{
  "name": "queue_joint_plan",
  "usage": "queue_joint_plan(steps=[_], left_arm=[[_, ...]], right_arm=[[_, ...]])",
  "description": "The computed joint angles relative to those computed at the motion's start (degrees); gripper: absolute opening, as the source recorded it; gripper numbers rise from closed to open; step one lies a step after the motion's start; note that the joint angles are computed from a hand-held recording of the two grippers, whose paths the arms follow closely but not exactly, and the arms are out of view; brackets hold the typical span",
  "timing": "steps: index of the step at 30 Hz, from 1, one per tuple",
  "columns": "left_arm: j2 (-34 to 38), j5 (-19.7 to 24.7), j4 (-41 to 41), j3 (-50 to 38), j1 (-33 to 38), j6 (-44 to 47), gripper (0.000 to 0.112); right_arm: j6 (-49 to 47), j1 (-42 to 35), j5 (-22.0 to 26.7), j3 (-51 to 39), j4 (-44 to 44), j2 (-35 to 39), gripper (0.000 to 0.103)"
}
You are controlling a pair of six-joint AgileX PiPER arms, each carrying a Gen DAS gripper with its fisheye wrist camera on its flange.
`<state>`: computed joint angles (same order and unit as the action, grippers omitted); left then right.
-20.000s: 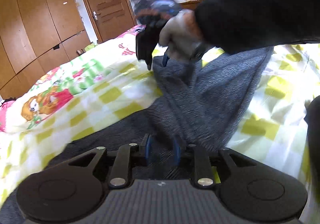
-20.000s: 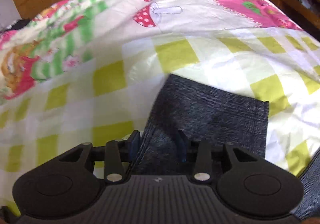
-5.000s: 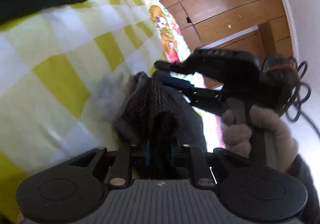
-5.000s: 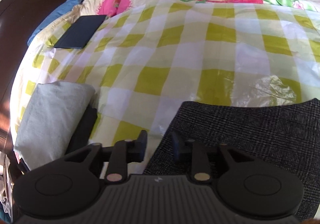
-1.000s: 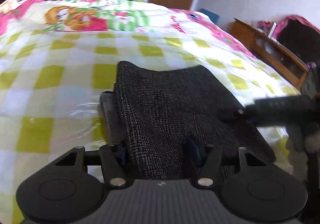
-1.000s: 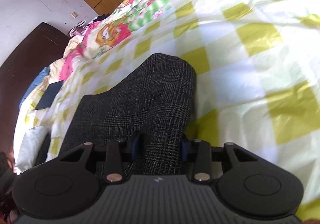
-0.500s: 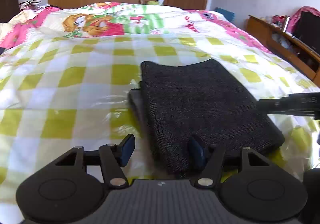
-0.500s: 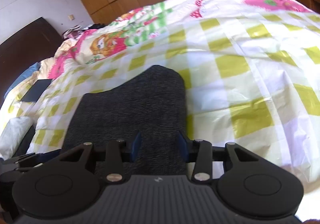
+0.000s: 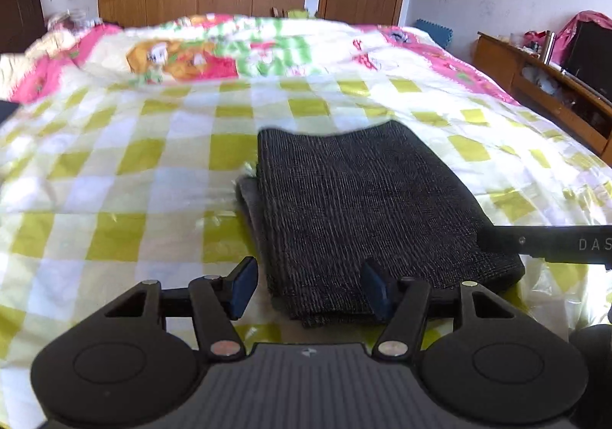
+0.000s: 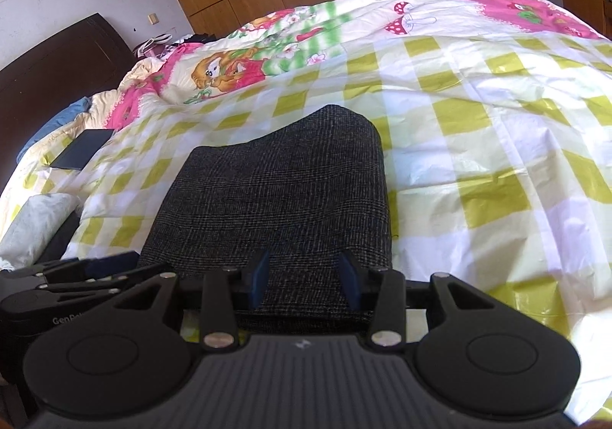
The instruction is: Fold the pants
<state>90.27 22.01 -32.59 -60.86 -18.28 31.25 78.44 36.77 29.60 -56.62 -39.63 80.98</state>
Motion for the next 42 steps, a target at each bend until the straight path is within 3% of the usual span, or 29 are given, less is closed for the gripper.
queue_joint_plan(steps=[1,4,7,10,14,18,20,24,27,31,35,42], left_arm=[[0.69,1.18,-1.65,-0.36,0.34,1.27,0.057],[0.13,-0.79,-3.83,1.71,0.0,3.52,0.049],[-1.78,-0.55,-10.94,3.34,1.19,9.96,0.039],[-2.69,0.75,-14.14,3.77,1.72,12.63,0.036],[-2.41,0.48,-11.17,4.08,1.27,9.46,0.034],[-4.23,3.35,-18.81,5.9,4.05,14.38,0.031],[-5.93,1.54,-17.43,6.94,2.48,15.43,0.03],[-1.84,3.32,-8.01,4.63,3.02,5.58,0.032],[-2.82,2.67,0.35,6.24,1.74,-0.96,0.029],[-6.38,2.31,-2.76,8.91,2.94,1.22,0.029],[-8.24,0.71,2.02,8.85,1.4,-3.54,0.031],[-9.1,-1.07,8.77,8.63,-2.37,-10.49,0.044]], right_arm=[[0.52,-0.33,-0.73,0.46,-0.2,-0.16,0.041],[2.09,-0.56,-1.57,1.36,-1.33,-0.22,0.041],[6.1,-0.3,-2.59,2.69,-5.02,-0.17,0.041],[9.45,-0.27,-3.79,3.6,-7.74,0.34,0.041],[9.87,0.27,-3.85,3.71,-9.05,0.73,0.041],[11.74,-0.02,-5.08,4.9,-10.42,0.25,0.041],[12.02,-0.12,-5.39,5.13,-10.55,0.39,0.041],[12.46,0.43,-5.46,5.52,-11.26,0.36,0.042],[13.53,1.79,-3.73,5.08,-12.76,0.63,0.044],[15.85,4.35,-1.19,4.4,-14.35,0.54,0.047],[17.01,7.18,1.09,4.07,-15.07,0.4,0.047],[21.32,11.27,5.25,4.12,-15.76,-0.26,0.047]])
